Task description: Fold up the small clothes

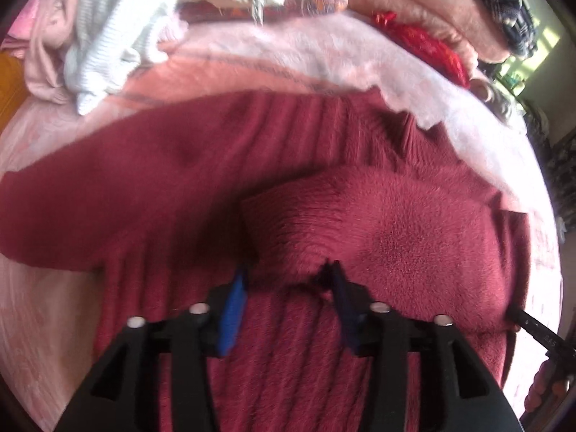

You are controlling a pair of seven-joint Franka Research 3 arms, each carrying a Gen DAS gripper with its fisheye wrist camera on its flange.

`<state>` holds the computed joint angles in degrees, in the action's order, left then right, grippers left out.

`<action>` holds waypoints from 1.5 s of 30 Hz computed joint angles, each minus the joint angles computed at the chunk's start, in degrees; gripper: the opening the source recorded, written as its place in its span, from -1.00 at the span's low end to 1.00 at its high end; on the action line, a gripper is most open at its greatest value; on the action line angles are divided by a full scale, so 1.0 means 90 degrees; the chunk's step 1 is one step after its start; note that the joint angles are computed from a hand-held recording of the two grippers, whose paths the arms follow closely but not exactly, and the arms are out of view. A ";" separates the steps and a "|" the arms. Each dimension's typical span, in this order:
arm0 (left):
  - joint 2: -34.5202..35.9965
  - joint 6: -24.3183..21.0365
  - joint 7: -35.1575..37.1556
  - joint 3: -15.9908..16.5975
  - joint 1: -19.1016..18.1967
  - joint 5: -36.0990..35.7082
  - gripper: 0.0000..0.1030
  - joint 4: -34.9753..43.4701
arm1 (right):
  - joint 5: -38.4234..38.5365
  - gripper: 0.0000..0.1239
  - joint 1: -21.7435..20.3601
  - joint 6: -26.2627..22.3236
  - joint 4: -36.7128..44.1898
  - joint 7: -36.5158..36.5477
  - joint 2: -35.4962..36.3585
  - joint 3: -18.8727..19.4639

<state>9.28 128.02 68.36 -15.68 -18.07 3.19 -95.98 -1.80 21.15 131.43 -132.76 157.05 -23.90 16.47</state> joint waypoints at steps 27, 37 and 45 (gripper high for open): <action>-0.0443 0.1860 0.1575 -0.0276 0.0184 -0.1993 -0.85 -0.0774 | -0.0918 -0.38 0.0460 0.0176 0.0665 0.0248 0.0894 0.0053; -0.0583 0.0965 0.0805 0.0132 0.0411 -0.1314 0.05 -0.1106 | -0.1017 -0.35 0.0539 -0.0312 0.1078 0.0135 0.1046 0.0053; -0.0087 0.0547 0.0975 -0.0024 0.0160 -0.1357 0.05 -0.0205 | -0.0793 -0.34 0.0548 -0.0390 0.1478 0.0001 0.1394 -0.0114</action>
<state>8.50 132.94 77.14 -15.90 -16.64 -9.03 -97.82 -8.94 26.09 127.93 -119.47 157.06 -11.35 15.45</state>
